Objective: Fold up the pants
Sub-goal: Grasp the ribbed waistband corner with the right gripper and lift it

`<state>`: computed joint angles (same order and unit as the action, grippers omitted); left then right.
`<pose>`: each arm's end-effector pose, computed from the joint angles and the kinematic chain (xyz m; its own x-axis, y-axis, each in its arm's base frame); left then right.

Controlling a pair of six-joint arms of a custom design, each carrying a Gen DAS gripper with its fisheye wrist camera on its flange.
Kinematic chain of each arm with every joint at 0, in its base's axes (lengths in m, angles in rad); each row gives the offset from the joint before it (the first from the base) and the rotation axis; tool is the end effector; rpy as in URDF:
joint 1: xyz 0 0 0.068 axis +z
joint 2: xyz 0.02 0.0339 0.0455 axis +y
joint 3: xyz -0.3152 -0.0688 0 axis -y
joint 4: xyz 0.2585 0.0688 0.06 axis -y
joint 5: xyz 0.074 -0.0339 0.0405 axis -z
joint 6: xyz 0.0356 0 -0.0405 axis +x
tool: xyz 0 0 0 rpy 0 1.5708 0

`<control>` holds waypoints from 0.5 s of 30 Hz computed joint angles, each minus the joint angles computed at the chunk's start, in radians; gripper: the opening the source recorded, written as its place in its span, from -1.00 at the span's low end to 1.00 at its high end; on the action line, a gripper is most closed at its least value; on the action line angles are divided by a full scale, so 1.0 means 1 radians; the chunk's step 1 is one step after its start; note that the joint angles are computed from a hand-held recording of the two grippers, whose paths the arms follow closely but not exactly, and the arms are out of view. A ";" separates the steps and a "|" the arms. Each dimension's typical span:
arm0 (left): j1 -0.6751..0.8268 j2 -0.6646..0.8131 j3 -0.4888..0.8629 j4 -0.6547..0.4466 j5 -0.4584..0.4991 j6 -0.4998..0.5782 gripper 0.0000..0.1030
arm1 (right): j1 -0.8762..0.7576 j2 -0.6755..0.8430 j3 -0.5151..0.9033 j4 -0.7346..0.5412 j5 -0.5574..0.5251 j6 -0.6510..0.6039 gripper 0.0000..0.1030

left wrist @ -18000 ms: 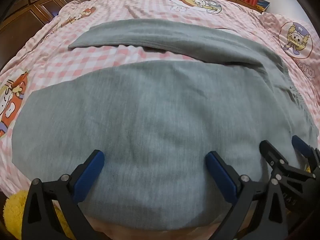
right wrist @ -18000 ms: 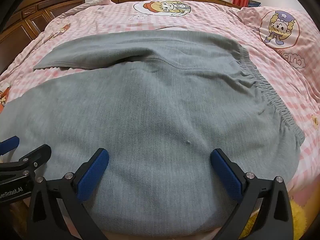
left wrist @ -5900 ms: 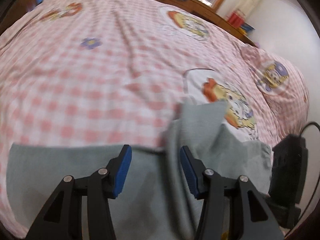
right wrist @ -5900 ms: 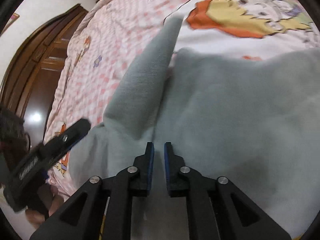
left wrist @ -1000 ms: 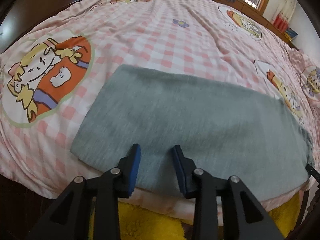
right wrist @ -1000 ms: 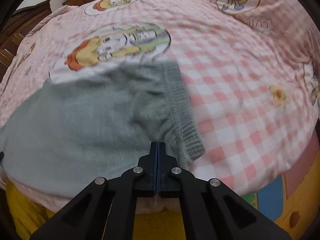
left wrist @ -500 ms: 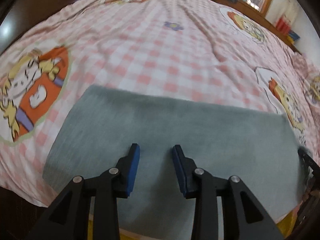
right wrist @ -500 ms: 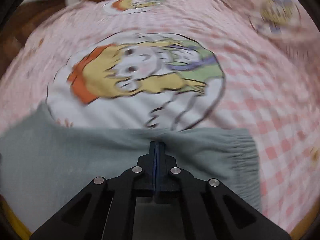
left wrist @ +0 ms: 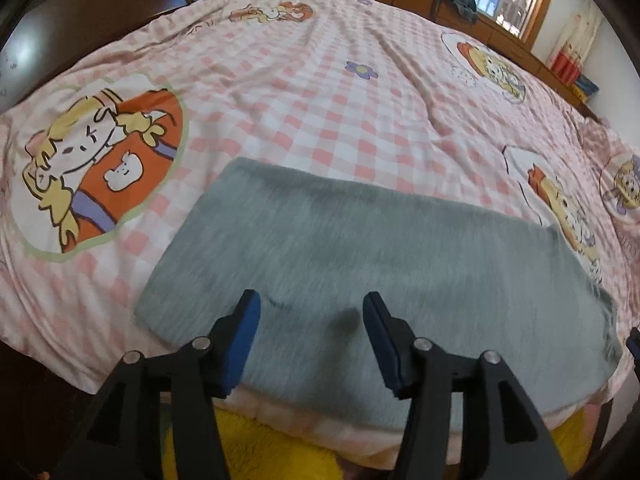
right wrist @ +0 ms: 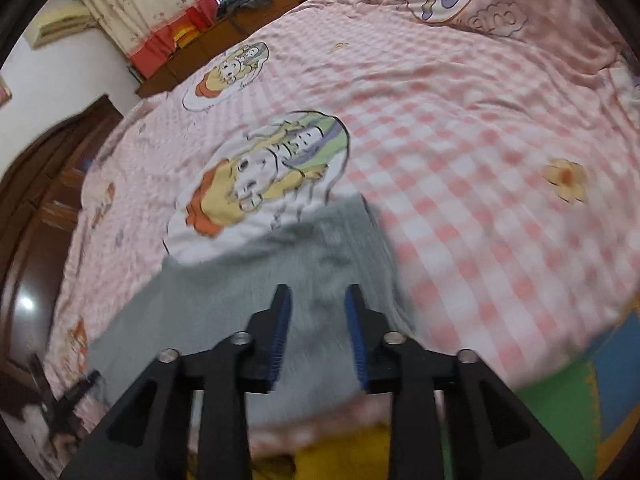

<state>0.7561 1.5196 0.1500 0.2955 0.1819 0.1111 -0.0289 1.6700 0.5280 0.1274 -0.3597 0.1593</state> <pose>0.1254 0.1094 0.0912 -0.7035 -0.5136 -0.4912 -0.5374 0.8368 -0.1052 0.2702 0.0047 0.1259 -0.8633 0.1735 -0.4739 -0.0220 0.9252 0.3789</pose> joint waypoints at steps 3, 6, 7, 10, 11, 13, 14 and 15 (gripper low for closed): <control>-0.043 -0.025 0.003 -0.049 -0.030 -0.004 0.25 | 0.008 -0.027 -0.053 0.003 0.058 -0.003 -0.17; -0.077 -0.043 -0.003 -0.072 -0.042 -0.015 0.35 | -0.009 0.052 -0.066 0.040 0.054 0.021 -0.17; -0.088 -0.048 -0.006 -0.074 -0.050 -0.015 0.35 | -0.014 0.084 -0.066 0.054 0.056 0.044 -0.17; -0.106 -0.070 -0.021 -0.079 -0.074 -0.012 0.38 | -0.047 0.187 -0.065 0.133 0.018 0.101 -0.17; -0.105 -0.075 -0.025 -0.081 -0.076 -0.010 0.39 | -0.054 0.212 -0.065 0.155 0.002 0.121 -0.17; -0.096 -0.078 -0.032 -0.082 -0.072 -0.002 0.40 | -0.060 0.233 -0.068 0.205 -0.039 0.140 -0.17; -0.090 -0.077 -0.034 -0.083 -0.071 0.001 0.40 | -0.057 0.237 -0.069 0.224 -0.066 0.139 -0.17; -0.084 -0.072 -0.037 -0.079 -0.072 0.005 0.40 | -0.047 0.241 -0.066 0.236 -0.079 0.144 -0.17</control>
